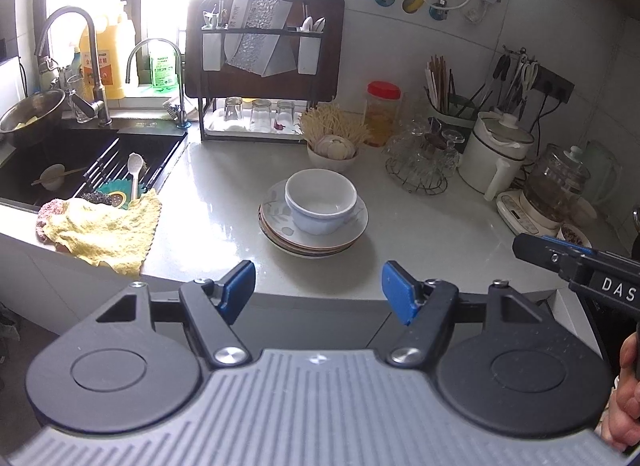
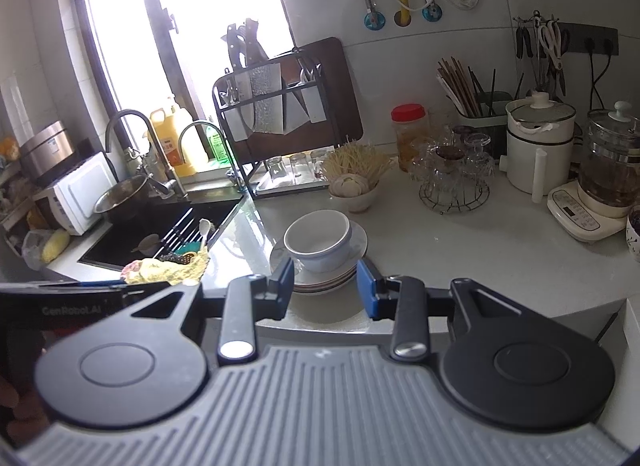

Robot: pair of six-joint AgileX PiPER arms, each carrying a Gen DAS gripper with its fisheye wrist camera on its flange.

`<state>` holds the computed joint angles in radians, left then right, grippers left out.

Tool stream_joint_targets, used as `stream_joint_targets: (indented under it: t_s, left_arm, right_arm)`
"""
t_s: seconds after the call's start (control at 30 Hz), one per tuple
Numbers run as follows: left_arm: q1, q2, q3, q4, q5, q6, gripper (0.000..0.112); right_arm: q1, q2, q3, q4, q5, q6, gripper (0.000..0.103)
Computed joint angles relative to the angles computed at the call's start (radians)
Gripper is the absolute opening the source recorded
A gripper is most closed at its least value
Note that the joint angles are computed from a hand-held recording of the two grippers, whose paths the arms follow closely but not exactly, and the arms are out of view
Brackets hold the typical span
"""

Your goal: Organize plates and bowls

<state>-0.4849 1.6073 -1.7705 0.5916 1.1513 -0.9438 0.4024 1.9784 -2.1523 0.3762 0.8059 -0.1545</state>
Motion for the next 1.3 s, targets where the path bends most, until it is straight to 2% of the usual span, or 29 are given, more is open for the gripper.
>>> stream_joint_targets:
  t_s: [0.27,0.37,0.43,0.53,1.2,1.3]
  left_arm:
    - [0.027,0.021,-0.027,-0.027,-0.010,0.033,0.075]
    - [0.042,0.032,-0.041,-0.044,-0.012,0.043,0.083]
    - [0.053,0.036,-0.044,-0.059,-0.019,0.053,0.091]
    - [0.056,0.048,-0.061,-0.054,-0.004,0.069,0.094]
    - [0.094,0.064,-0.084,-0.046,0.012,0.101,0.099]
    - [0.099,0.070,-0.094,-0.052,0.015,0.102,0.099]
  right_arm:
    - [0.011,0.022,-0.029,-0.055,-0.004,0.037,0.038]
    - [0.012,0.022,-0.027,-0.064,-0.017,0.042,0.039]
    - [0.013,0.023,-0.029,-0.074,-0.022,0.053,0.047]
    - [0.014,0.023,-0.028,-0.073,-0.022,0.052,0.048]
    - [0.040,0.069,-0.094,-0.130,-0.008,0.120,0.048]
    - [0.038,0.079,-0.106,-0.140,-0.017,0.122,0.052]
